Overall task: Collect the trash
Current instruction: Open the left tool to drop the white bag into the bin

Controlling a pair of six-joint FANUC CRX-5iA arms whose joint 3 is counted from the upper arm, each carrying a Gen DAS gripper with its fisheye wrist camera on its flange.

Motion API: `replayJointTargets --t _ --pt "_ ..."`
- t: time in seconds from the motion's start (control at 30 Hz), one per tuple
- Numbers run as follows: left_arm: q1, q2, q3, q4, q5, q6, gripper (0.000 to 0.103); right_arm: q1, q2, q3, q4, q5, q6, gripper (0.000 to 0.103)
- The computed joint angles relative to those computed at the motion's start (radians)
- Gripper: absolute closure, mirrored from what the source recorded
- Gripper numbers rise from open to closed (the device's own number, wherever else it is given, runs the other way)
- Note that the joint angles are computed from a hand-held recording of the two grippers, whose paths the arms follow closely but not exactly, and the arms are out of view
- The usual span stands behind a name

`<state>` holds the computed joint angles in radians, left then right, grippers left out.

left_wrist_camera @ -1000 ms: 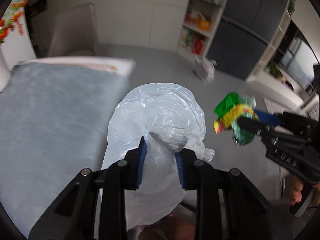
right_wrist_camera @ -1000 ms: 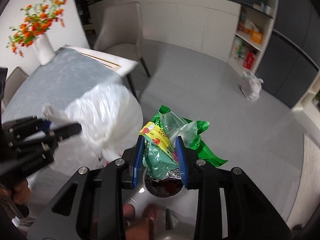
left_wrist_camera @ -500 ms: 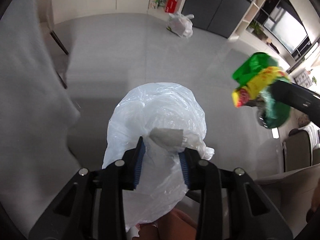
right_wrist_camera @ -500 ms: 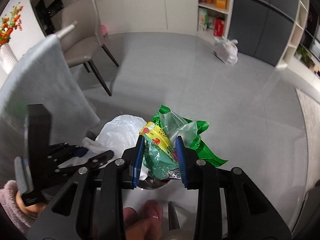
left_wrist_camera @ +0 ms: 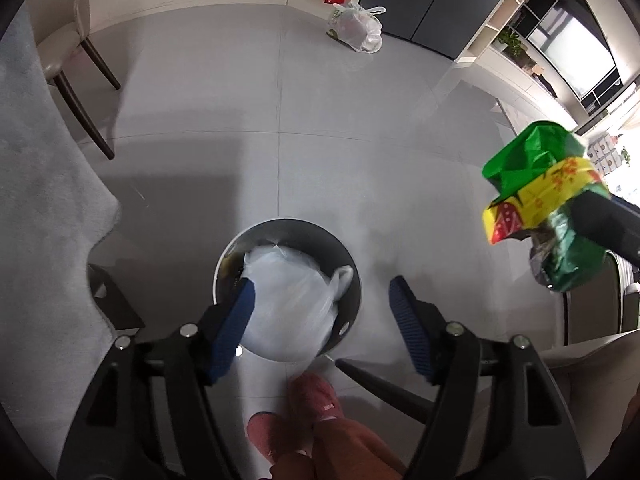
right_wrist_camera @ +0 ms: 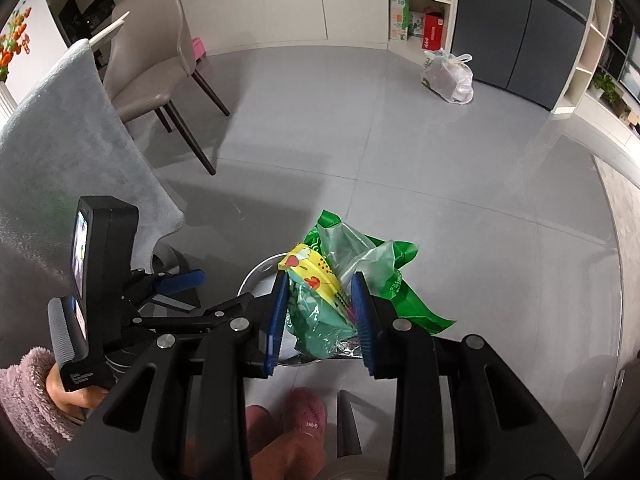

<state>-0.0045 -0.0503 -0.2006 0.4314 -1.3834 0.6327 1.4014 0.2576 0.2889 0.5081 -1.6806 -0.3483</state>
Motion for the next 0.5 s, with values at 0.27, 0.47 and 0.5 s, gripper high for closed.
replayJointTargets --t 0.27,0.47,0.5 --pt "0.058 -0.035 0.019 -0.027 -0.001 -0.036 0.033 -0.040 0.017 0.004 -0.019 0.107 0.077 0.070" --pt "0.084 -0.024 0.045 -0.042 -0.006 -0.017 0.033 -0.071 0.046 0.031 -0.035 0.151 0.137 0.067" --pt "0.088 -0.022 0.050 -0.043 -0.007 -0.014 0.033 -0.072 0.048 0.037 -0.037 0.151 0.144 0.066"
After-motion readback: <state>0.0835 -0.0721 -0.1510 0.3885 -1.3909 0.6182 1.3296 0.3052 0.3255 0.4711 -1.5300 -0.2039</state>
